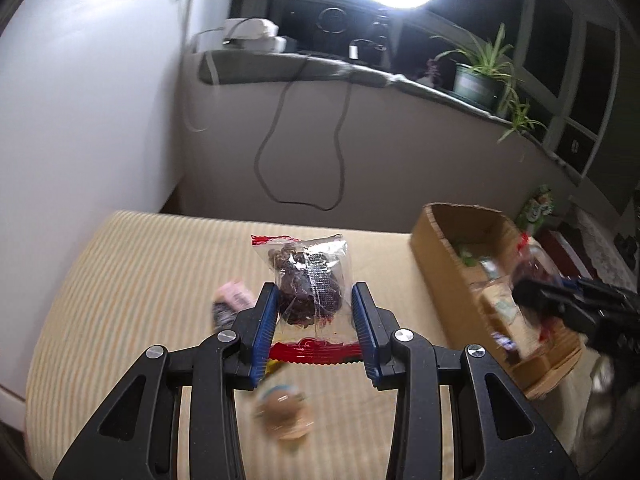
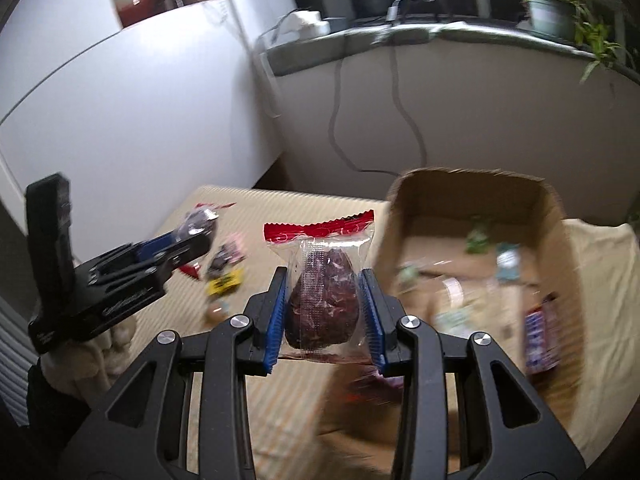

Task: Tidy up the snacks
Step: 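Carry both dried meat bags over the box with both tools, then open both tools to drop the meat bags into the box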

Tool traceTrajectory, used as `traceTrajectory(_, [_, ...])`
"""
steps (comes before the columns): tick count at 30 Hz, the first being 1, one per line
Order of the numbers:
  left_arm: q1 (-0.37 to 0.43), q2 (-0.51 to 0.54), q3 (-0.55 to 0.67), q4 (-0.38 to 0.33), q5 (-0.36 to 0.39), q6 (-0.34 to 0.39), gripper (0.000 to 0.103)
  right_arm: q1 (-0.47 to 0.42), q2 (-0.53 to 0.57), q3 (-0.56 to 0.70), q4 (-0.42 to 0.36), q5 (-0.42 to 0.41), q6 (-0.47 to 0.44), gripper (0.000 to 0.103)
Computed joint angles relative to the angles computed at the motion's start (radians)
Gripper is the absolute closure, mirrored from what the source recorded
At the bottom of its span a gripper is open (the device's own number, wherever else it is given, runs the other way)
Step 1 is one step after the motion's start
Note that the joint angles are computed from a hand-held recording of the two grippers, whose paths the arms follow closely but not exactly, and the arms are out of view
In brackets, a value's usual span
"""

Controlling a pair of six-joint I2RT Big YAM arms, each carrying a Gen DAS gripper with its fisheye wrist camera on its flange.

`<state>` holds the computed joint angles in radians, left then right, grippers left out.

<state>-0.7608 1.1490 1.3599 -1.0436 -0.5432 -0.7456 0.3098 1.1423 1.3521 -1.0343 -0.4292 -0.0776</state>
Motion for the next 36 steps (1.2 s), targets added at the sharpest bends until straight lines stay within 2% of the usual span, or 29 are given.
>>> traceTrajectory(8, [-0.014, 0.145, 0.141, 0.059, 0.048, 0.103, 0.067, -0.120, 0.106, 0.101, -0.032, 0.029, -0.055, 0.067])
traceTrajectory(13, [-0.017, 0.232, 0.222, 0.073, 0.088, 0.140, 0.067, -0.169, 0.160, 0.145, -0.055, 0.029, -0.080, 0.067])
traceTrajectory(23, [-0.009, 0.359, 0.343, 0.056, 0.141, 0.177, 0.067, -0.212, 0.246, 0.200, -0.082, 0.012, -0.079, 0.067])
traceTrajectory(36, [-0.020, 0.419, 0.406, 0.037, 0.157, 0.191, 0.067, -0.227, 0.284, 0.227, -0.090, 0.005, -0.068, 0.066])
